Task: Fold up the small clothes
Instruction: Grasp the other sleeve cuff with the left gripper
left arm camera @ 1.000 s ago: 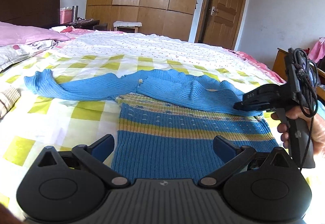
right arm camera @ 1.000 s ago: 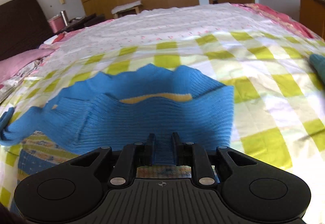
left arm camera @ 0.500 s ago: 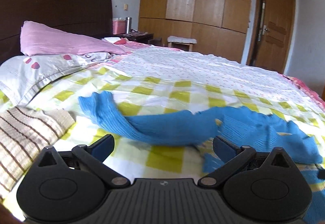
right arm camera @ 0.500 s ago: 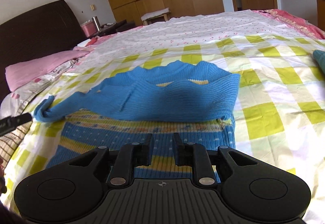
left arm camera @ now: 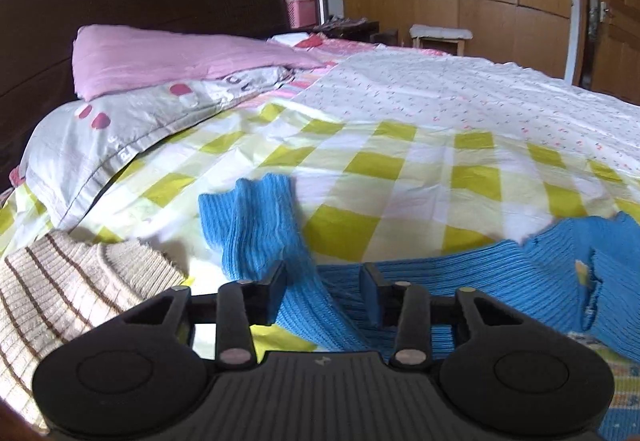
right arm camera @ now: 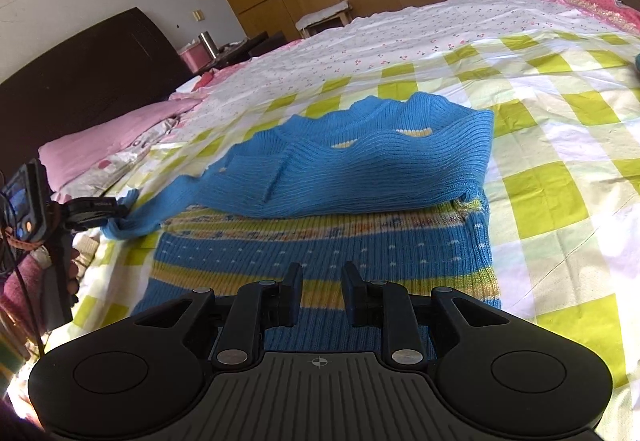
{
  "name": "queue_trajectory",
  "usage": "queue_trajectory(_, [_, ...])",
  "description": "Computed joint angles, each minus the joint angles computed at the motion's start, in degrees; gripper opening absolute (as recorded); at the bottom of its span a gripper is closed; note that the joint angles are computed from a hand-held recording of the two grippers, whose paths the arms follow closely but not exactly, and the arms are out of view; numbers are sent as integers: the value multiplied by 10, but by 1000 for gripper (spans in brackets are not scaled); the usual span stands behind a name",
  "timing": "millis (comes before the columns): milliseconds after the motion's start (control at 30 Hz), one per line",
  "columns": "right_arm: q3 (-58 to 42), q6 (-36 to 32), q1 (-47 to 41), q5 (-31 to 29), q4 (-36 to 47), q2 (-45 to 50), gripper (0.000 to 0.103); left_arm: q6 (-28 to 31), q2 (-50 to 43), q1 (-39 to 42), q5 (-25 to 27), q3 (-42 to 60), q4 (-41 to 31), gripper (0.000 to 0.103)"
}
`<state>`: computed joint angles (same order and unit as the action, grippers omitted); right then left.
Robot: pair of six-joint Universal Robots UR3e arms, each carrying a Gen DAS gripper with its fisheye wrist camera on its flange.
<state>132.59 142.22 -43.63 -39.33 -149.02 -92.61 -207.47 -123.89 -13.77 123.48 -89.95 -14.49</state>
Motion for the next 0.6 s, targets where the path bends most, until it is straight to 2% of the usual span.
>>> queue_trajectory(67, [-3,0,-4,5,7,-1,23,-28,5,11,-12,-10,-9,20])
queue_trajectory(167, [-5,-3,-11,15,23,-9,23,-50,28,17,-32,-51,19,15])
queue_trajectory(267, [-2,-9,-16,24,35,-20,23,-50,58,15,-56,-90,54,14])
queue_trajectory(467, [-2,-27,-20,40,80,-48,23,-36,132,-10,-153,-201,168,14])
queue_trajectory(600, [-6,-54,-11,49,122,-68,23,-51,151,-61,-157,-256,200,14])
